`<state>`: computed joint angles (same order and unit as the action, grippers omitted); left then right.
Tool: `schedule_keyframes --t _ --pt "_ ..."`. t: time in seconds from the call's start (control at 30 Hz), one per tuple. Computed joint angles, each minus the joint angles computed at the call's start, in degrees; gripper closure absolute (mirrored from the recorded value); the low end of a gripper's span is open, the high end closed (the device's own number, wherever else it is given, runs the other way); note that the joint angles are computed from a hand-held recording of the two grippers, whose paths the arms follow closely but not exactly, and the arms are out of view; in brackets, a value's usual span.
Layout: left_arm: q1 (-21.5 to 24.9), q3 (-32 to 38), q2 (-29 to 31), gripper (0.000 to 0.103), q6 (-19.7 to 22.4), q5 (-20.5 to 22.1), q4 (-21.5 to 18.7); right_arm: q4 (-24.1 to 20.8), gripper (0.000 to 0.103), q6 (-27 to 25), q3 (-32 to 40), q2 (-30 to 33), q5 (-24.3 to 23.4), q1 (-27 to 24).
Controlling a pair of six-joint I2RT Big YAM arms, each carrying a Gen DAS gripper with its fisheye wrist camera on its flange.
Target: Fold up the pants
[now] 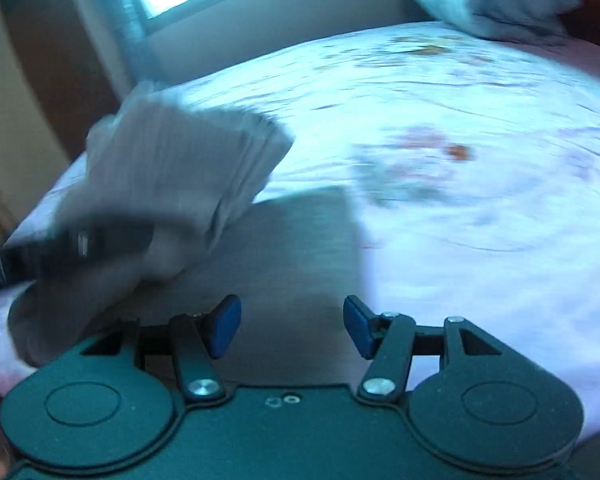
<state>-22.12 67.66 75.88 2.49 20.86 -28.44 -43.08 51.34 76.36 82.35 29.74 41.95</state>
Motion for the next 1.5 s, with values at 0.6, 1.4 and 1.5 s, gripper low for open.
schedule_keyframes --t 0.6,1.4,1.5 --pt "7.4 4.2 -1.7 0.03 -4.2 3.6 -10.6 8.5 0.047 2.5 -0.3 -2.3 -9.1 -4.9" --pt "9.4 6.4 4.2 0.03 -3.8 -1.7 -15.6 5.2 0.086 6.9 -2.9 -1.8 -12.4 -1.5" --pt "9.6 7.1 4.4 0.029 -4.8 -1.4 -16.3 3.1 0.071 3.4 -0.4 -2.0 -8.8 -0.5"
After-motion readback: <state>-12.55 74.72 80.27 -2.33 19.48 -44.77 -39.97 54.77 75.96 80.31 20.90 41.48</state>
